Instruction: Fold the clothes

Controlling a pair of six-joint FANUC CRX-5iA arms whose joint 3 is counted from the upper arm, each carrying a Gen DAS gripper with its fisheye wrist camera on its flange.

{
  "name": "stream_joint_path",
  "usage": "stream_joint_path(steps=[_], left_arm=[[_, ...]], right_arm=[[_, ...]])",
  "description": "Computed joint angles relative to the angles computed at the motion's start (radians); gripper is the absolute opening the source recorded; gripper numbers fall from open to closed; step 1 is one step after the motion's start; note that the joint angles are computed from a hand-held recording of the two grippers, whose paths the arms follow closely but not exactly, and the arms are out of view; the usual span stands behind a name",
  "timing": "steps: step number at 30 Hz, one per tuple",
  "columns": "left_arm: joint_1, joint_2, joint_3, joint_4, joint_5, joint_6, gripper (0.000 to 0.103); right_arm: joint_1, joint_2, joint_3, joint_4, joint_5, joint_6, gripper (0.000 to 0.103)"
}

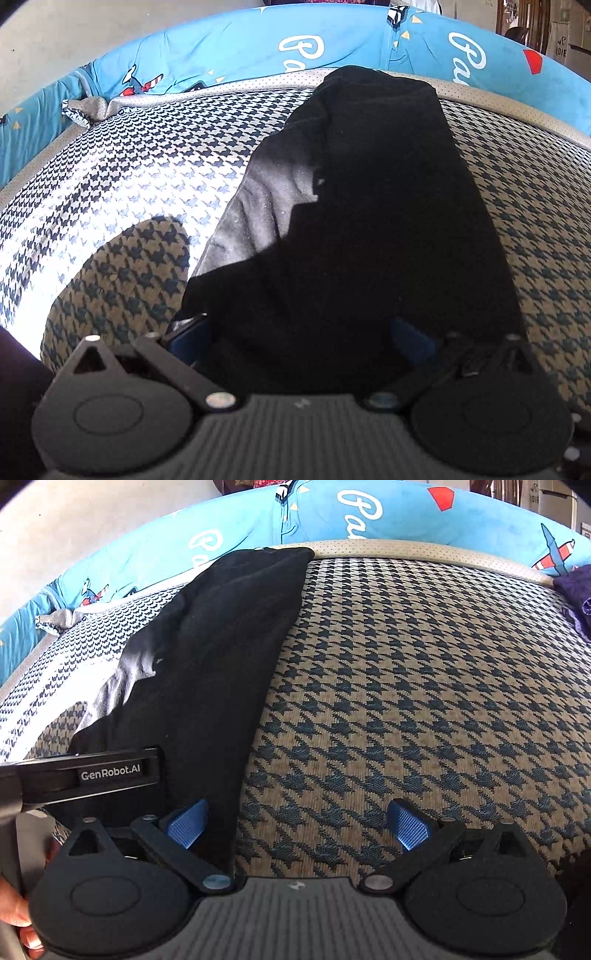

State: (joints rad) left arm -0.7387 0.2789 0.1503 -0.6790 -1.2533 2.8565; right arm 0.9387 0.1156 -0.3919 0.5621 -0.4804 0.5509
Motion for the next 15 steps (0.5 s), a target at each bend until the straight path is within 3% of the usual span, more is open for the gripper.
stream_joint_path(steps=[15], left_arm=[[-0.010, 0.017, 0.019, -0.013, -0.023, 0.019, 0.103]], right_arm=[[0.010, 0.021, 0.059, -0.078, -0.074, 0.132, 0.103]])
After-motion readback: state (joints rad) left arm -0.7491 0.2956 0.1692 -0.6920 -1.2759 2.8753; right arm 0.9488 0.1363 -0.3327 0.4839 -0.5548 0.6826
